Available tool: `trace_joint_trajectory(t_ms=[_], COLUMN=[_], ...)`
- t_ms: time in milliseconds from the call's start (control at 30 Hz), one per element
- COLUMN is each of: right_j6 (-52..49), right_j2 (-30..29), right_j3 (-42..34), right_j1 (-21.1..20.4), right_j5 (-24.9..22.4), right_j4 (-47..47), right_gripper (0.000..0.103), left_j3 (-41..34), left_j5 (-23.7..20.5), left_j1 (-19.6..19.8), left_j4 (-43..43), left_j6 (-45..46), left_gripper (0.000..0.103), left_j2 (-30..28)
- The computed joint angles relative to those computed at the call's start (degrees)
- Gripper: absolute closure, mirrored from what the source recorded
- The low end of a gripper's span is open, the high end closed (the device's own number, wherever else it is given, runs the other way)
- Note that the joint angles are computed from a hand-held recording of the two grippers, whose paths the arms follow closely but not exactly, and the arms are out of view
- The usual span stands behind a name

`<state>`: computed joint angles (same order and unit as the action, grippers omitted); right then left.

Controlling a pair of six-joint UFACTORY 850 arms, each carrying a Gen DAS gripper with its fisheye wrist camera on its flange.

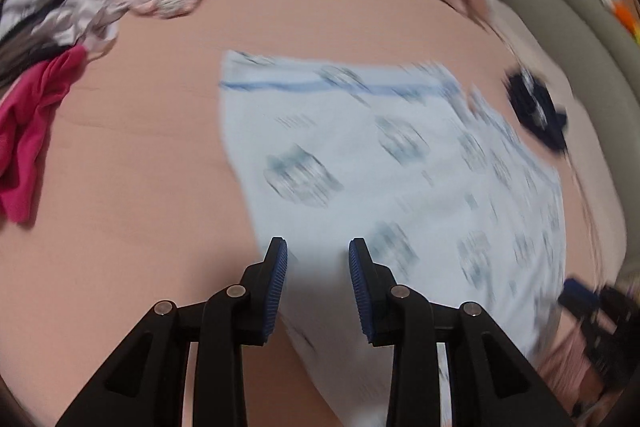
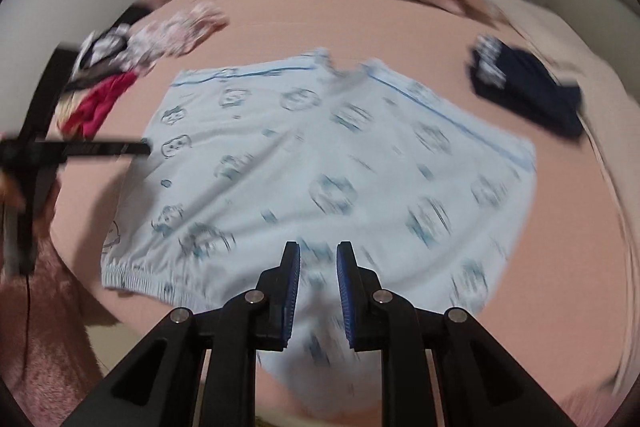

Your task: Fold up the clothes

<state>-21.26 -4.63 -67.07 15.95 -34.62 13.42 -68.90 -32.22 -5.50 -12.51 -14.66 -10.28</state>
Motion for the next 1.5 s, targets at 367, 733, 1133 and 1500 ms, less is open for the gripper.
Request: trace_joint_trajectory(t_ms=[367, 733, 1133, 1500], right_j6=[1.8, 5.1, 10.3, -5.2], right_j2=[-23.7, -36.7, -38.0, -16.3], right_j3=[-28.7, -43.1, -43.7, -14.6], right_j1=[0.6, 2.6, 4.6, 3.5], right_j5=[-8.1, -14.7, -8.8, -8.2], right_j4=[4.9, 3.2, -6.4, 10.1], right_gripper=[0.065, 0.065, 0.065, 0.065], left_j3=[-9.0, -10.9, -16.2, -11.6], left_j5=[1.9, 2.6, -2.1, -6.2], left_j1=[9.2, 9.5, 5.5, -5.8], left_j4=[-8.6, -17.6, 14.8, 4.2], left_j6=[9.7, 23.4, -0.7, 27.1], left_gripper=[0.056, 0.1, 0.086, 0.052], left_j2=[-9.5, -12.2, -13.4, -8.4])
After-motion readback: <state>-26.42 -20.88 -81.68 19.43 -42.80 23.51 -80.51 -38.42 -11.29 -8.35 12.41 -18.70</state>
